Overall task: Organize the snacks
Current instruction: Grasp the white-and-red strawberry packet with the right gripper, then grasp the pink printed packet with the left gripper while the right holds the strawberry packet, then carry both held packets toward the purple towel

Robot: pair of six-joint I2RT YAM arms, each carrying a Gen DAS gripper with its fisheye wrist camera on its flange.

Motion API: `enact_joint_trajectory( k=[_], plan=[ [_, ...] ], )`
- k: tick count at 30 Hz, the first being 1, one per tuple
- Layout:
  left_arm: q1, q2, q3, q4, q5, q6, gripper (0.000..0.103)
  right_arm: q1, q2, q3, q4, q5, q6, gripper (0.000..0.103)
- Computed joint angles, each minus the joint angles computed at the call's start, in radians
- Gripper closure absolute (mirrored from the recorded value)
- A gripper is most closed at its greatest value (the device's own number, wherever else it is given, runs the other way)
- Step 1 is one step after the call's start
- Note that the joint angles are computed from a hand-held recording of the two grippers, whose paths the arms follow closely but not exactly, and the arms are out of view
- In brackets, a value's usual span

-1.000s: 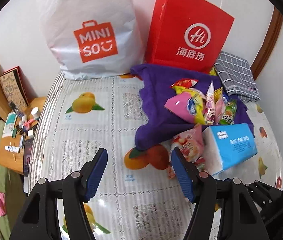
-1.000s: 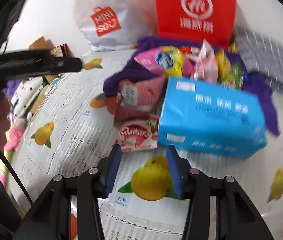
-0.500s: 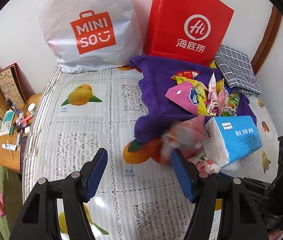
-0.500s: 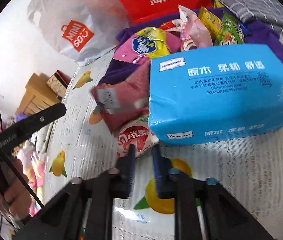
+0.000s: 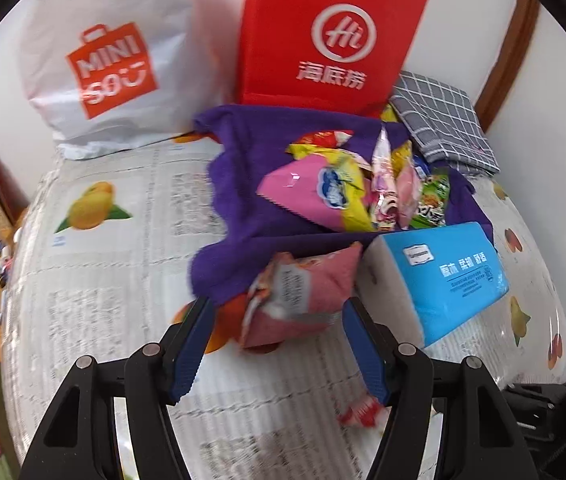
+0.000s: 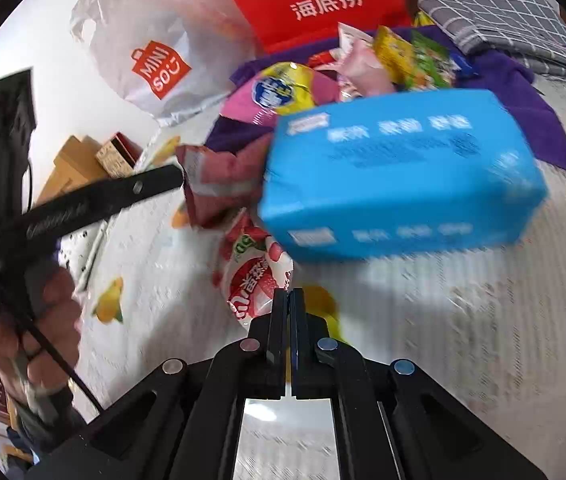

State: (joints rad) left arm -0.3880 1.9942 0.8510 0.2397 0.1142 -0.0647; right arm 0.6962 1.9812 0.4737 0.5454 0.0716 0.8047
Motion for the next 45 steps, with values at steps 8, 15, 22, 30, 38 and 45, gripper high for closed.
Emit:
enact_joint_trajectory(
  k=[8, 15, 22, 30, 38, 45],
  plan=[
    [-0.041, 0.115, 0.107, -0.027, -0.021, -0.018, 0.039, -0.028, -0.185, -0.221, -0.007, 0.076, -0.021, 0.102],
    [-0.096, 0.153, 0.139, -0.021, -0.114, -0.006, 0.041, -0.133, -0.264, -0.309, -0.049, 0.092, -0.094, 0.096],
    [-0.086, 0.106, 0.074, 0.01, -0.086, 0.001, 0.047, -0.143, -0.262, -0.339, 0.001, 0.129, -0.126, 0.06],
    [-0.082, 0.019, -0.01, 0.022, -0.074, -0.004, 0.047, -0.093, -0.202, -0.248, 0.036, 0.177, -0.284, 0.044],
    [-0.075, -0.067, -0.096, 0.047, -0.081, -0.005, 0.047, -0.101, -0.039, -0.077, -0.124, 0.147, -0.372, 0.04],
    [-0.092, -0.117, -0.139, 0.058, -0.077, -0.018, 0.047, -0.077, -0.022, -0.102, -0.082, 0.123, -0.35, 0.04]
  ],
)
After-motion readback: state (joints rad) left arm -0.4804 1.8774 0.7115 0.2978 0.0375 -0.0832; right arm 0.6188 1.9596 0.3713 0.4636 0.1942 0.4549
